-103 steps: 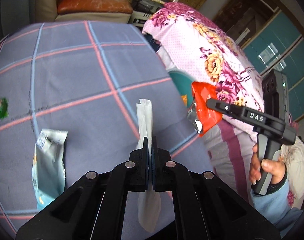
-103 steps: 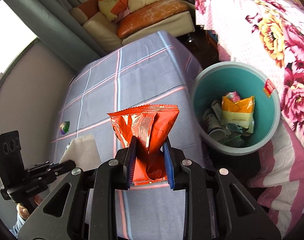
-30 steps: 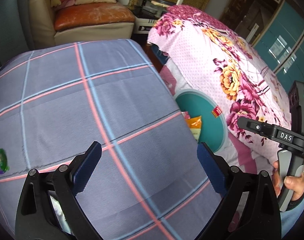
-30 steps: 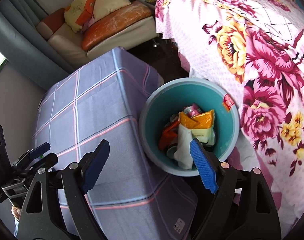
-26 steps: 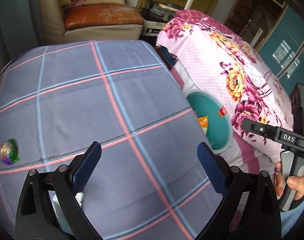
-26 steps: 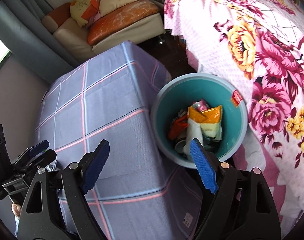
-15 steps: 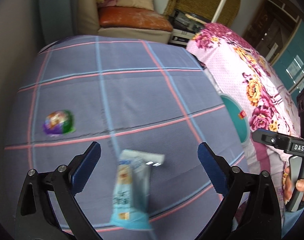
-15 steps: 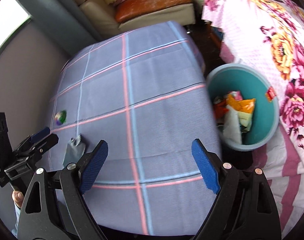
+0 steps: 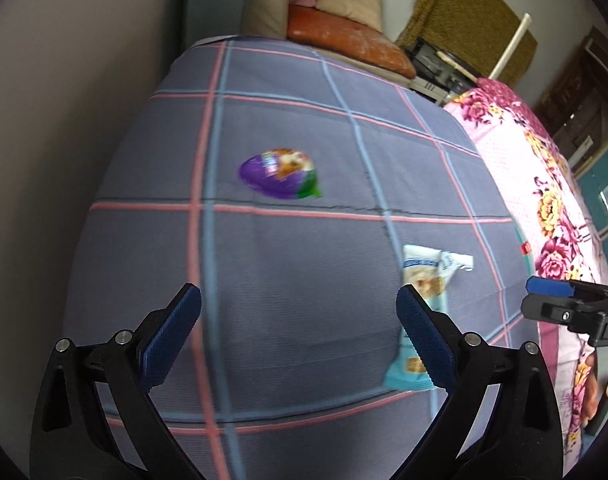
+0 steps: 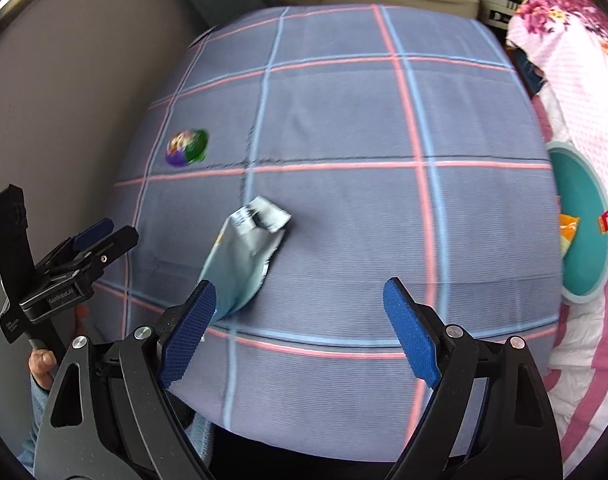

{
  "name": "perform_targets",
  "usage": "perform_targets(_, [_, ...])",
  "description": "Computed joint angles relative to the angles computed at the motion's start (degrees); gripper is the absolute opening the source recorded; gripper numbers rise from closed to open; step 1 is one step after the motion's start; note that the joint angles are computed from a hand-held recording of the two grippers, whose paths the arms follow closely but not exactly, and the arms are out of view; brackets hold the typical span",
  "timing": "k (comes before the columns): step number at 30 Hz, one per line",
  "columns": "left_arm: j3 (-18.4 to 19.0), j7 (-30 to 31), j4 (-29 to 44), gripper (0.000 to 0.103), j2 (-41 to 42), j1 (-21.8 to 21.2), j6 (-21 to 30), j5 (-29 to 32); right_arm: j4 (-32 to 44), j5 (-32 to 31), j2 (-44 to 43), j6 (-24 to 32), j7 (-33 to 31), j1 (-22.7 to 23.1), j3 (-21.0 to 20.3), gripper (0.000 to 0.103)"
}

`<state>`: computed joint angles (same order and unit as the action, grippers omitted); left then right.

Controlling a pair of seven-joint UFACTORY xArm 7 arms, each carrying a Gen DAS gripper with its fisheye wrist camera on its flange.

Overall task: Collect trash
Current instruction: 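Grasp the light-blue snack wrapper with the right gripper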

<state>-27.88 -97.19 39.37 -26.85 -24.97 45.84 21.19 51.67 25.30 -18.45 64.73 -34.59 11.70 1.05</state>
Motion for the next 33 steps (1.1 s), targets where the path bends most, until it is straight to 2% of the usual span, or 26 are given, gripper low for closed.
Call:
perform_targets(10, [0.99, 0.97, -7.07, 0.098, -6.94, -1.35, -0.29, -3.90, -2.35, 0.37, 2.42, -0.88, 4.75, 3.98, 3.73, 0.082])
perform_targets(16, [1.79, 3.13, -9.50, 0.098, -9.39, -0.87, -0.63, -6.00, -3.60, 0.14, 3.44, -4.87, 5.18, 5.44, 4.75, 0.081])
perform_targets(18, [2.07, 4.02, -9.82, 0.098, -9.46, -0.36, -1.16, -6.27, -4.02, -0.62, 3.62, -6.33, 5.44, 5.82, 5.07, 0.073])
perform_targets(19, [2.10, 4.45, -9.77, 0.098, -9.14, 0.01, -1.55, -6.25, -3.93, -0.91, 4.00, -6.57, 5.50, 5.96, 5.08, 0.063])
perform_targets(20, [2.18, 5.01, -9.61, 0.098, -8.70, 0.40, -1.92, -6.12, -4.07, -1.26, 4.11, -6.96, 5.53, 6.10, 5.16, 0.058])
perform_targets(21, [2.19, 5.44, -9.46, 0.098, -8.22, 0.82, -2.32, -5.93, -4.70, -1.39, 3.54, -8.12, 4.66, 6.36, 5.19, 0.056])
perform_targets(25, [2.47, 7.98, -7.59, 0.098, -5.11, 2.62, -3.78, -4.25, -4.56, -0.23, 3.27, -7.75, 1.39, 7.05, 4.22, 0.024])
perform_targets(28, [2.82, 10.34, -5.74, 0.098, -2.42, 3.83, -4.51, -2.30, -3.07, 0.22, 3.99, -6.63, -0.01, 6.90, 3.89, 0.021])
perform_targets(33, [3.84, 14.61, -2.00, 0.098, 2.74, 5.64, -4.49, 1.80, 1.02, 0.84, 6.60, -8.14, 0.26, 5.15, 3.14, 0.020])
